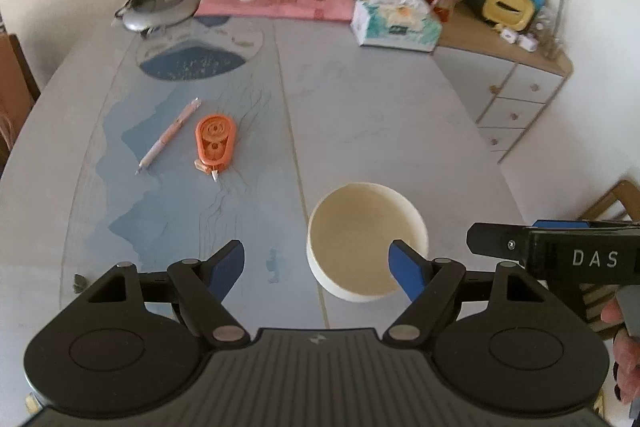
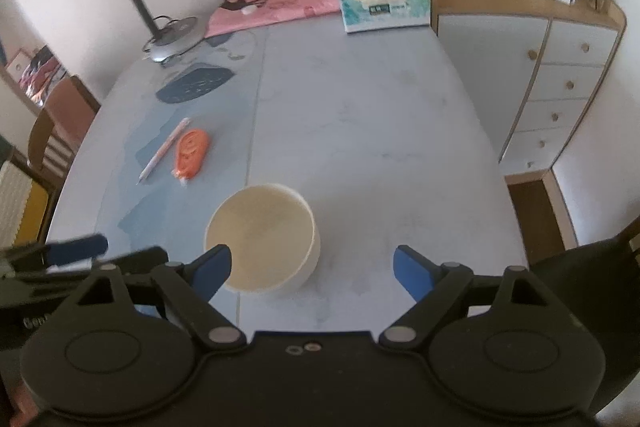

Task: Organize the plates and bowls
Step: 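Lower both grippers onto the cream bowl rim and close them, then lift the cream bowl and carry it toward the steel bowl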

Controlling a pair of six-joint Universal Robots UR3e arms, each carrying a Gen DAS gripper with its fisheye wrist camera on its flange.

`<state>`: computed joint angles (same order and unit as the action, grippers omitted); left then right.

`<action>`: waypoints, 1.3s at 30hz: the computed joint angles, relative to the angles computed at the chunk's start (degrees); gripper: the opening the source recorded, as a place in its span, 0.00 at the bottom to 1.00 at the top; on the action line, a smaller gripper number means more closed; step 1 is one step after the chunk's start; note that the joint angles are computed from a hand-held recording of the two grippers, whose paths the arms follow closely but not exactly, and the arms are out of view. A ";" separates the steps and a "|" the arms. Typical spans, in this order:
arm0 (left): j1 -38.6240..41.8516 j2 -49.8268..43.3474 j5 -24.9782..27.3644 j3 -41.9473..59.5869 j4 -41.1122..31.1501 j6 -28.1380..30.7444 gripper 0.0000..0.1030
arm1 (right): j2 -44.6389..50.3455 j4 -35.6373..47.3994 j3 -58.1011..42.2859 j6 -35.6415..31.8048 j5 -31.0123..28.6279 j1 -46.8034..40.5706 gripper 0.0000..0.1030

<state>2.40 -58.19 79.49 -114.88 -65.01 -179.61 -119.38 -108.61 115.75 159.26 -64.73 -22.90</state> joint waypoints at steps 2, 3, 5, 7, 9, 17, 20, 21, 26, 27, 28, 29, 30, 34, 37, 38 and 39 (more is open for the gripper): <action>-1.42 -3.24 1.62 -0.89 4.03 -1.36 0.77 | 4.01 -4.81 0.48 2.96 -1.68 2.40 0.85; -2.26 -4.81 2.69 -1.30 6.10 -1.92 0.77 | 5.89 -7.18 0.81 4.32 -2.56 3.52 0.84; -3.21 -7.62 3.71 -1.91 9.17 -2.42 0.77 | 9.59 -10.77 1.19 6.34 -3.79 5.09 0.81; -4.33 -10.31 5.15 -2.20 11.60 -3.60 0.77 | 12.37 -13.40 1.65 7.83 -4.25 5.92 0.78; -5.38 -12.92 6.32 -2.44 13.98 -4.21 0.76 | 14.80 -16.29 2.06 9.17 -4.95 6.83 0.74; -10.21 -21.36 10.99 -1.48 19.26 -4.62 0.59 | 21.78 -22.00 2.20 11.13 -6.69 8.94 0.52; -11.44 -23.52 11.79 -1.29 20.13 -4.98 0.44 | 22.77 -22.34 2.16 10.96 -6.47 9.21 0.47; -11.40 -23.98 11.43 -1.33 20.24 -5.21 0.37 | 23.21 -22.58 2.12 11.00 -6.50 9.51 0.44; -12.18 -25.56 11.12 -1.57 21.50 -6.54 0.19 | 23.84 -23.36 2.70 10.30 -6.50 10.42 0.30; -12.37 -25.67 11.24 -1.57 21.59 -6.74 0.16 | 23.80 -23.48 2.88 10.12 -6.59 10.63 0.26; -12.72 -25.73 11.70 -1.48 21.61 -7.09 0.15 | 23.51 -23.68 3.30 9.86 -6.33 10.59 0.23; -12.82 -25.66 11.84 -1.52 21.68 -7.20 0.13 | 23.24 -23.79 3.56 9.64 -6.15 10.55 0.22; -12.90 -25.65 11.99 -1.50 21.64 -7.29 0.11 | 22.99 -23.80 3.68 9.43 -6.14 10.62 0.18; -12.97 -25.16 12.09 -1.79 21.05 -7.45 0.05 | 22.09 -23.85 3.90 9.23 -7.08 11.41 0.09; -13.62 -24.46 12.74 -1.93 20.13 -7.53 0.05 | 20.93 -23.04 3.92 9.20 -8.33 12.11 0.08; -13.69 -23.94 12.76 -2.28 20.01 -7.71 0.05 | 20.53 -22.82 4.03 9.33 -8.59 12.26 0.08; -13.98 -23.33 13.08 -2.47 19.60 -8.02 0.05 | 19.85 -22.37 4.22 9.25 -8.60 12.18 0.08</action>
<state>-11.58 -81.51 92.57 -117.35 -45.41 -187.64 -99.53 -130.97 119.97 168.51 -73.33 -10.73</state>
